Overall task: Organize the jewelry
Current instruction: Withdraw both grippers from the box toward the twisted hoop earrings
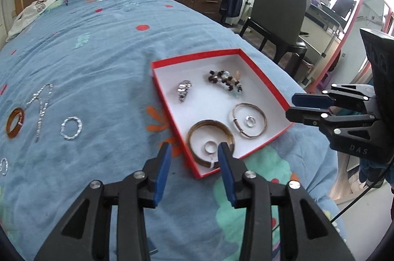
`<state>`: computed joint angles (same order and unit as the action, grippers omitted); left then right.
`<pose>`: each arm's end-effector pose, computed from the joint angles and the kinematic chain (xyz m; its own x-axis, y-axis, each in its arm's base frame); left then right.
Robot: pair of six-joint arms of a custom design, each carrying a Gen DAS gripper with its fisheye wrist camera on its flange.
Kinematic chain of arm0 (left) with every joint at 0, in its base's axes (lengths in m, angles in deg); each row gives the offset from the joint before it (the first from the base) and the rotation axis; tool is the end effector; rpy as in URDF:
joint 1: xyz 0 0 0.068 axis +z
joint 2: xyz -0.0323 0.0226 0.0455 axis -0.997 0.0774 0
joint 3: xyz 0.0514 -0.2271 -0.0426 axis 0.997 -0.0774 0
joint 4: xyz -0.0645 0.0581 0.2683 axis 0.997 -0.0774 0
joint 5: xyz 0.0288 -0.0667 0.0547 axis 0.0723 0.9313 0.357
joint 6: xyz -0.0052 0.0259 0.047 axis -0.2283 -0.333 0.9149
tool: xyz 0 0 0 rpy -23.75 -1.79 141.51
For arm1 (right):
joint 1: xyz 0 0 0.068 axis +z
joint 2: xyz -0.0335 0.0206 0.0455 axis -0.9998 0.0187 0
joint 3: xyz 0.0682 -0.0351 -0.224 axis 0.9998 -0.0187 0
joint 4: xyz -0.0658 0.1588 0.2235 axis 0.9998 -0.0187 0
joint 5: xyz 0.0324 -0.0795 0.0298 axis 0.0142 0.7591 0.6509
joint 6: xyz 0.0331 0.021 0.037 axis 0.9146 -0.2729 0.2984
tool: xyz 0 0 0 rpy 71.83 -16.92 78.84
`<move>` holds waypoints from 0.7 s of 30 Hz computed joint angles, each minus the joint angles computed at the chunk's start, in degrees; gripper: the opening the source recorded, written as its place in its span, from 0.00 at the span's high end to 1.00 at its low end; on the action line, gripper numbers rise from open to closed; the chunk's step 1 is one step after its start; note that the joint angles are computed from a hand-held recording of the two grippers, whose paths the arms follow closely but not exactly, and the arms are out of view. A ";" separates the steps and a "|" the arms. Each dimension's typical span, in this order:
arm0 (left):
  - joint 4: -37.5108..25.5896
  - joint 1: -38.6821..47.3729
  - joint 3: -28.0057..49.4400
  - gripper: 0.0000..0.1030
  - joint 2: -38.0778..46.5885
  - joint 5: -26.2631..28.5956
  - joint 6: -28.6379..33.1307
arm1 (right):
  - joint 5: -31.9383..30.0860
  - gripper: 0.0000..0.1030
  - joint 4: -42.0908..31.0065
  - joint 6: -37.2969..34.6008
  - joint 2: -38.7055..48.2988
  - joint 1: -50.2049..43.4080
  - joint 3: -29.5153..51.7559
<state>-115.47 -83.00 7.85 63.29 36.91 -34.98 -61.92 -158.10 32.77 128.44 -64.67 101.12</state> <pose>0.1866 -0.0068 0.3097 -0.7310 0.3173 -0.6041 0.4939 0.8569 -0.1475 0.1573 0.0675 0.3161 -0.7864 -0.2112 -0.5805 -0.2633 0.9647 0.0057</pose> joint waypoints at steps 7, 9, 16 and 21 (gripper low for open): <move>-9.44 31.84 8.91 0.59 8.27 7.99 23.38 | 7.87 0.66 1.94 10.38 8.64 16.78 8.94; -9.60 39.08 11.75 0.59 12.66 9.08 28.05 | 9.37 0.66 3.13 12.14 12.35 20.48 11.66; -6.83 54.14 23.44 0.54 30.13 10.25 33.70 | 9.77 0.64 7.50 13.68 25.10 26.87 19.93; -3.54 58.23 30.73 0.49 40.76 9.99 31.19 | 7.61 0.64 10.85 13.21 33.73 27.77 24.23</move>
<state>-119.01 -24.77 38.58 104.05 46.91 -3.78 -54.30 -147.26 45.99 162.17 -36.91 125.35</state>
